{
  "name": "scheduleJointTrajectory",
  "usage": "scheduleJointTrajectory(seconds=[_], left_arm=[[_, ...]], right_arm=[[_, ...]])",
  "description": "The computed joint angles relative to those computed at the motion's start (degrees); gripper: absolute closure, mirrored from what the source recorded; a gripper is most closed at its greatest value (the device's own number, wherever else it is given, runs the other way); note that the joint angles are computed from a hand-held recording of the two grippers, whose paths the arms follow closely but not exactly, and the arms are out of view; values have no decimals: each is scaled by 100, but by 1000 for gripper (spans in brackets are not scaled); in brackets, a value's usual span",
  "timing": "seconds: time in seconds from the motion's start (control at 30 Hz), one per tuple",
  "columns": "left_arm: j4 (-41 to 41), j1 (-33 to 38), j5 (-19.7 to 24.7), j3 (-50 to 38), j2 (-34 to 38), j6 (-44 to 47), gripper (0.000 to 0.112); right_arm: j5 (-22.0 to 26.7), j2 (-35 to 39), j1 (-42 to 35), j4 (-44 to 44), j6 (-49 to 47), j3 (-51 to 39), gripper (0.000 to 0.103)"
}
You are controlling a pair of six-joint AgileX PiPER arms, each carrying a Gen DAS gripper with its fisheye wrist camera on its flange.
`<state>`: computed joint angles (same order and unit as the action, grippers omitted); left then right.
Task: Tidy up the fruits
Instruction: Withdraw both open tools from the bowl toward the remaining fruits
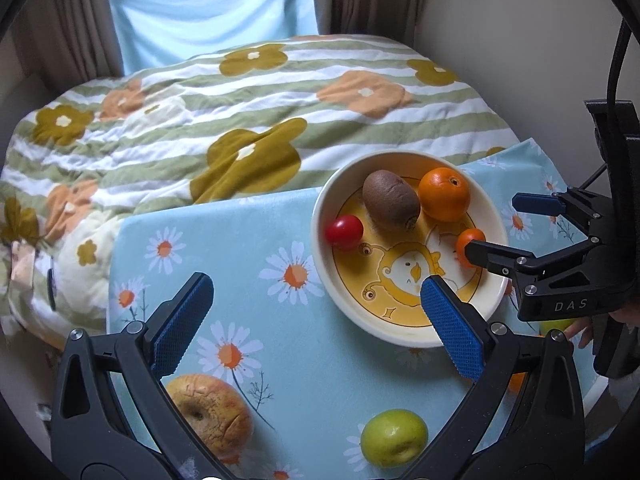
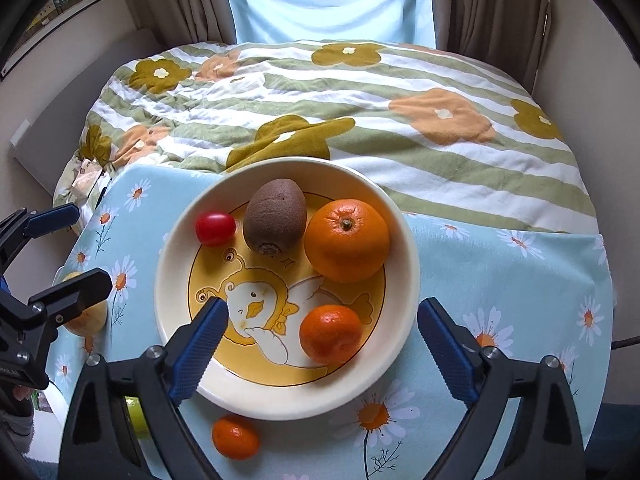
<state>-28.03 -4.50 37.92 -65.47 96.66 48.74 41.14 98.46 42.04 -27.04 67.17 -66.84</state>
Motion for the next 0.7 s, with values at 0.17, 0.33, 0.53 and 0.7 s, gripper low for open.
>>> scheduleJointTrajectory(seconds=[0.17, 0.33, 0.53, 0.7], left_arm=[[23, -8, -71, 211, -286, -32, 9], [52, 20, -113, 475, -737, -97, 9], [14, 192, 2, 838, -1532, -193, 9], [-29, 479, 223, 1228, -2384, -248, 9]], right_arm=[[66, -181, 72, 14, 104, 114, 1], [290, -544, 267, -99, 294, 227, 1], [672, -1146, 678, -314, 720, 383, 1], [1201, -1561, 1240, -482, 1034, 369, 1]])
